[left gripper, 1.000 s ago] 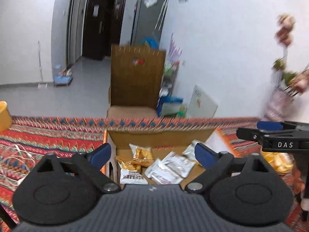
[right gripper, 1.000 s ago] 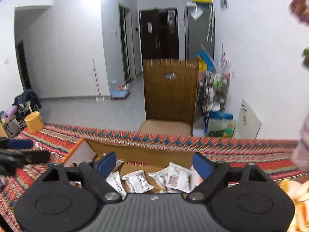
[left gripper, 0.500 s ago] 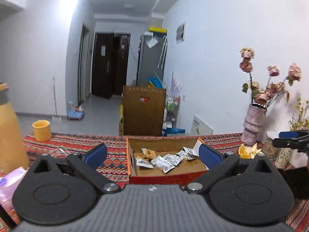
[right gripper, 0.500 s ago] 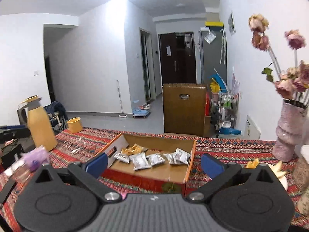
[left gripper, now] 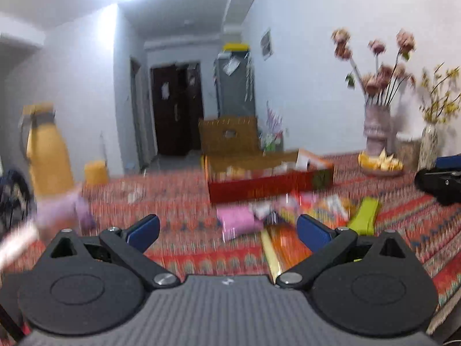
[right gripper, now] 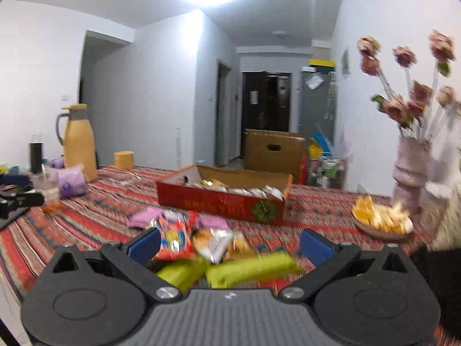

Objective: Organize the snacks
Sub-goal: 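Withdraw both tools from the box back toward the snack pile, then grasp the orange chip bag with the left tool while the right tool grasps a green bar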

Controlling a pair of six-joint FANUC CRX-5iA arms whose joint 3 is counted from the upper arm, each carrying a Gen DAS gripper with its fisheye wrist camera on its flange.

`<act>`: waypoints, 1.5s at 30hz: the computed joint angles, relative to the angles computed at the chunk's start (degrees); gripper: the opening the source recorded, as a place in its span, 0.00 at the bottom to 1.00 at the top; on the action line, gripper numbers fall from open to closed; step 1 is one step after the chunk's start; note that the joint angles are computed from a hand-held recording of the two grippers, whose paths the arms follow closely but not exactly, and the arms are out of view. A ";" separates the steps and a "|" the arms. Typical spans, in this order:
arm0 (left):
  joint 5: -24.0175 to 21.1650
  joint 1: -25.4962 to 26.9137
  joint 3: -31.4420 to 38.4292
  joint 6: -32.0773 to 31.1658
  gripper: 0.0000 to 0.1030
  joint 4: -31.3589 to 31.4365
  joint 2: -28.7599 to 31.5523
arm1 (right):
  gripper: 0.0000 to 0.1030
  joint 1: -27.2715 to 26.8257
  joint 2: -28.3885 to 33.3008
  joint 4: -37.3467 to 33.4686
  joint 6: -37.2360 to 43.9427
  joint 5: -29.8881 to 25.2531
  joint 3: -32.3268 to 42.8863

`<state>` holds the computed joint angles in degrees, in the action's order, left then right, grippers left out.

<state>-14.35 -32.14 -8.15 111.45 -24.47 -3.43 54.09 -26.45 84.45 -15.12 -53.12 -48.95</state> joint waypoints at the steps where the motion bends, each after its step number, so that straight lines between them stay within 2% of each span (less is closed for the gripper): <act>1: -1.42 -0.61 -0.41 1.88 1.00 -0.45 0.18 | 1.00 1.99 0.73 -0.39 -2.22 -2.51 -0.82; 3: -1.84 -0.44 -1.87 1.13 1.00 1.10 0.36 | 1.00 4.48 1.93 -1.16 -6.87 -5.76 -2.14; 6: -3.23 0.03 -2.68 -4.90 1.00 6.68 1.70 | 1.00 3.94 2.09 -3.77 -12.50 -2.84 -3.19; 9: -3.50 -0.64 -1.65 -6.09 1.00 5.66 2.86 | 1.00 3.63 3.61 -6.63 -11.00 -2.02 -2.41; 11: -2.12 -0.51 -1.81 -8.64 1.00 7.92 3.45 | 1.00 4.38 5.41 -7.60 -10.25 -4.40 -1.49; 13: -1.29 -0.69 -1.26 -10.31 1.00 9.68 4.59 | 1.00 3.30 5.87 -7.86 -10.43 -3.33 -1.12; 17: 1.06 -0.62 -0.60 -19.80 1.00 19.66 7.70 | 1.00 0.40 6.78 -10.58 -9.14 0.75 0.21; 19: 2.68 -0.40 -0.93 -26.84 1.00 27.31 9.23 | 1.00 -0.95 8.01 -11.27 -8.09 2.05 0.94; 24: 1.43 -0.36 3.58 -31.93 1.00 33.74 14.23 | 1.00 -4.54 9.76 -12.72 -6.05 5.00 3.11; 26: 2.42 -0.49 3.64 -40.42 1.00 43.45 16.21 | 1.00 -6.65 10.49 -13.21 -5.33 6.85 4.07; 28: 2.22 -0.94 5.81 -45.09 1.00 48.61 18.66 | 1.00 -8.75 11.71 -13.84 -4.31 8.09 5.49; 29: 1.23 -1.03 7.79 -43.96 1.00 47.55 19.82 | 1.00 -9.86 12.42 -13.92 -3.84 8.67 6.27; 31: -3.16 -1.27 15.06 -36.09 1.00 39.61 23.35 | 1.00 -12.28 13.57 -12.90 -3.69 10.54 7.37; 33: -6.04 -1.80 20.58 -31.29 1.00 34.91 26.50 | 1.00 -14.54 14.48 -11.79 -4.04 12.75 8.14; 34: -6.73 -1.93 22.31 -31.60 1.00 35.45 28.00 | 1.00 -15.62 15.25 -11.93 -4.04 13.83 8.87; 37: -12.02 -2.57 30.21 -26.94 1.00 31.97 32.86 | 0.98 -18.00 17.84 -14.23 -3.23 16.40 11.11; 38: -13.02 -2.57 31.78 -26.84 1.00 32.22 34.03 | 0.93 -18.50 18.61 -14.99 -3.02 16.71 11.75; 40: -15.90 -2.69 36.24 -24.21 1.00 30.74 36.73 | 0.91 -19.12 20.49 -17.49 -2.34 16.34 13.56; 42: -17.13 -2.51 38.35 -22.85 1.00 30.78 38.23 | 0.92 -20.19 21.27 -17.11 -3.61 17.34 13.82; 43: -18.78 -2.60 40.55 -20.08 1.00 28.66 39.21 | 0.91 -20.56 21.80 -16.75 -3.53 17.48 14.10; 45: -19.54 -2.51 41.41 -19.72 1.00 28.36 39.65 | 0.85 -19.87 23.17 -18.03 -0.26 15.32 15.55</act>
